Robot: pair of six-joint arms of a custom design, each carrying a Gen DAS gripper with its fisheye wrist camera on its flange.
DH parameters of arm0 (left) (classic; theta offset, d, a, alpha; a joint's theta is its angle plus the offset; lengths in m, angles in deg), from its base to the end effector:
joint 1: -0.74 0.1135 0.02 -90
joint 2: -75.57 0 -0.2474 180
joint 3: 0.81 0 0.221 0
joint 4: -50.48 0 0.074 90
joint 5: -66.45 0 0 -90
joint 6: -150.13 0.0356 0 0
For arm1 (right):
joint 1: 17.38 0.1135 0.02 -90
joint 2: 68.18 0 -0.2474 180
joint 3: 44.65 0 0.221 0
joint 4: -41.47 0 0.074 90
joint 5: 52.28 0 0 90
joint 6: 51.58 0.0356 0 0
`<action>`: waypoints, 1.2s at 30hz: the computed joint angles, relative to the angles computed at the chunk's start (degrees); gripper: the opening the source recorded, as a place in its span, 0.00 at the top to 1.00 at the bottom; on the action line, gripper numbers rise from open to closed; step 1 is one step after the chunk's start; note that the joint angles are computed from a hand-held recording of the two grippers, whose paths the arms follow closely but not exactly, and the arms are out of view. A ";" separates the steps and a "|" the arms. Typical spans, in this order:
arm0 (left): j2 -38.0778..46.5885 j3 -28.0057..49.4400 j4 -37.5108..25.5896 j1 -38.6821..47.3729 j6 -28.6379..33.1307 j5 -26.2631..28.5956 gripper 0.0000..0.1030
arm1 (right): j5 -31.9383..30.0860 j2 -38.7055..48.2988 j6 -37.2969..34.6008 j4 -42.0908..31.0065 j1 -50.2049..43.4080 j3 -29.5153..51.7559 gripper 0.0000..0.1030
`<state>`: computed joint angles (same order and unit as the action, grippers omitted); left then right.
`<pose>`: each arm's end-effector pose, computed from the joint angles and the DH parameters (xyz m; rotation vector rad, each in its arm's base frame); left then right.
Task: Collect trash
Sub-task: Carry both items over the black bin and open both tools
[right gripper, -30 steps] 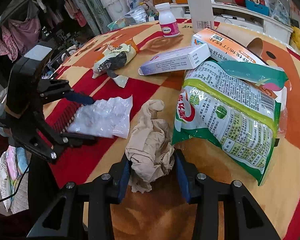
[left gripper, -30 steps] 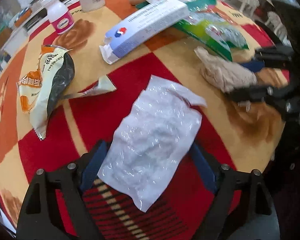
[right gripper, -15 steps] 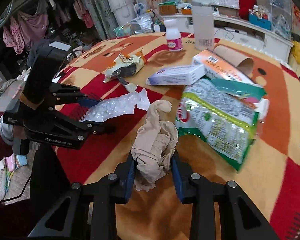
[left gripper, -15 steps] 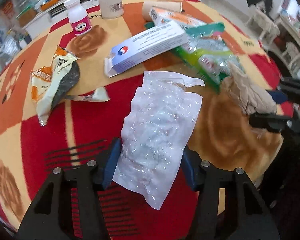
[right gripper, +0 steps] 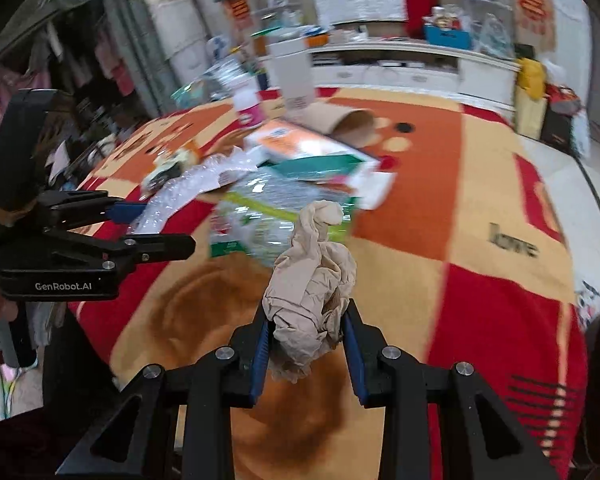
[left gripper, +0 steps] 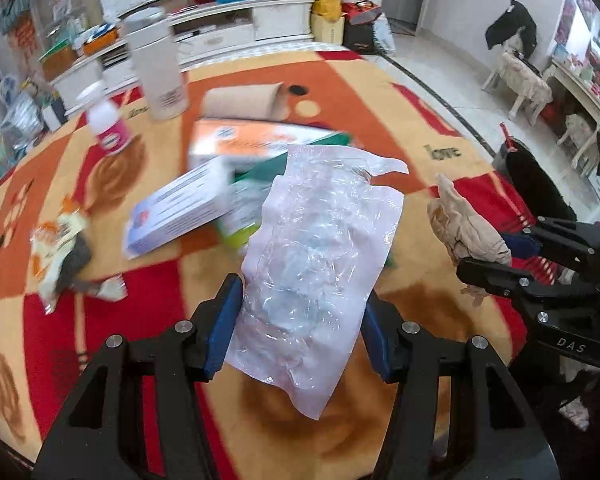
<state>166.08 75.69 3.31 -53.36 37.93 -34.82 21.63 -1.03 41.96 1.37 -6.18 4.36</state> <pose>0.1752 -0.2301 0.2120 0.6560 2.5370 -0.2125 0.1853 0.0468 0.1807 -0.2770 2.5784 0.4578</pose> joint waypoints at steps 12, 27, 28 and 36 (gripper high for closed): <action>17.39 19.08 -0.22 -6.96 -1.01 -1.91 0.47 | -7.28 -2.64 -15.14 -7.30 -26.44 0.15 0.69; 31.33 36.62 -2.71 -10.05 -2.88 0.52 0.47 | -10.64 4.64 -28.29 -8.83 -48.48 3.09 0.69; 32.01 37.65 -2.82 -10.26 -3.03 0.56 0.47 | -10.76 5.11 -29.17 -9.03 -49.83 3.37 0.69; 39.22 49.06 -6.05 -12.18 -3.32 1.67 0.47 | -10.71 9.78 -35.39 -9.76 -59.11 6.60 0.69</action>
<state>205.30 124.75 -2.74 -65.54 34.61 -33.15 10.92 8.75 6.57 -8.39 -65.30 10.96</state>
